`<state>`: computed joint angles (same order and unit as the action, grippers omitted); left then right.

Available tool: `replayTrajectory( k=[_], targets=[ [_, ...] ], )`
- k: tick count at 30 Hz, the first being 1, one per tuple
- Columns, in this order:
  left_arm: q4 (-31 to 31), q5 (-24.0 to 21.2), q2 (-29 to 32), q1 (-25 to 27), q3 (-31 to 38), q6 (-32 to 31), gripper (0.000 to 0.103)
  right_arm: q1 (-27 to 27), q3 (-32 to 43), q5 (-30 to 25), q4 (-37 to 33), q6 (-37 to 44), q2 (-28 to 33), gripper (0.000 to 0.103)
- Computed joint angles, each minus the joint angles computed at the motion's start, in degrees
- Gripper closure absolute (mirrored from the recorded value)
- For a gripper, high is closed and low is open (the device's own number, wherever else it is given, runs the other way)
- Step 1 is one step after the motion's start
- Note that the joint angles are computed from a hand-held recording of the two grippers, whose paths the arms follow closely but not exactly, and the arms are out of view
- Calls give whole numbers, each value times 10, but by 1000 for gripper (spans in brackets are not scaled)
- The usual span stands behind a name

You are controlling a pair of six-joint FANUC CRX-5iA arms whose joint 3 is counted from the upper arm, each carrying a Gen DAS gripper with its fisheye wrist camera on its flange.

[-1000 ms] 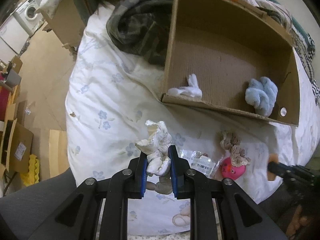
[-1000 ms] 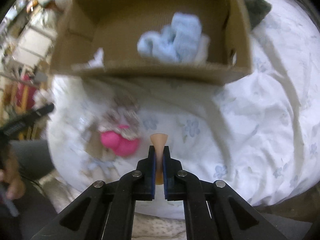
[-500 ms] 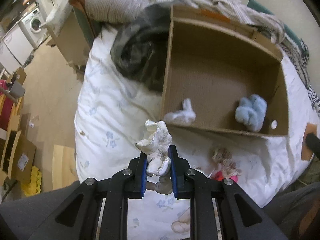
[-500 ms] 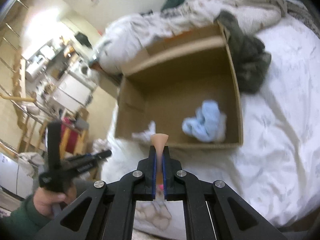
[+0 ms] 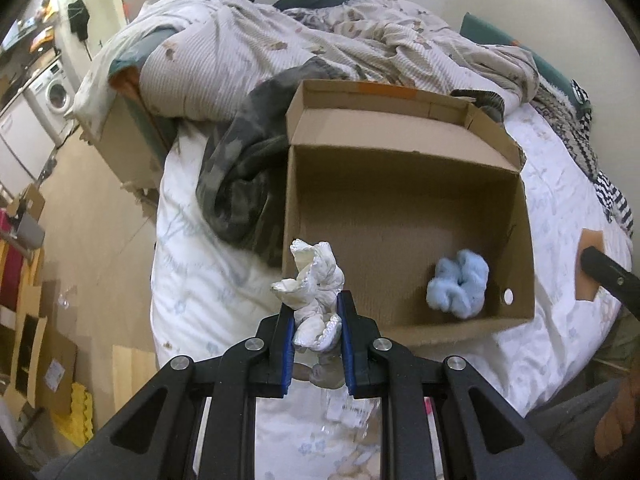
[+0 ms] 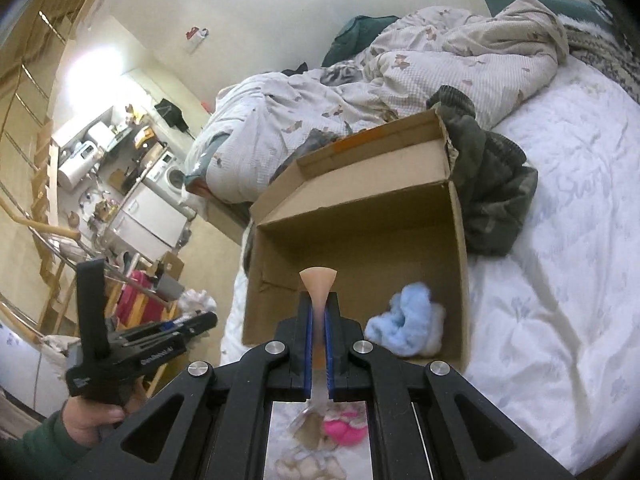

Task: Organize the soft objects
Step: 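Carry the cream socks with the left tool while the right carries the tan item to the box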

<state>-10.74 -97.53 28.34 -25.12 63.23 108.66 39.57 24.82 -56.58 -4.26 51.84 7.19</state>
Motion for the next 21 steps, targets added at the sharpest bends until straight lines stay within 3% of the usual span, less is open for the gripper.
replayTrajectory(
  k=[6,11,21],
  targets=[
    [10,-4,39,2,36,-13,86,-5,-2,-7,4,-2,24,96],
    [13,41,25,6,-22,-7,86,-9,4,-27,-11,-20,41,96],
    [22,47,41,10,-29,18,86,-11,44,-82,-20,-22,84,96]
  ],
)
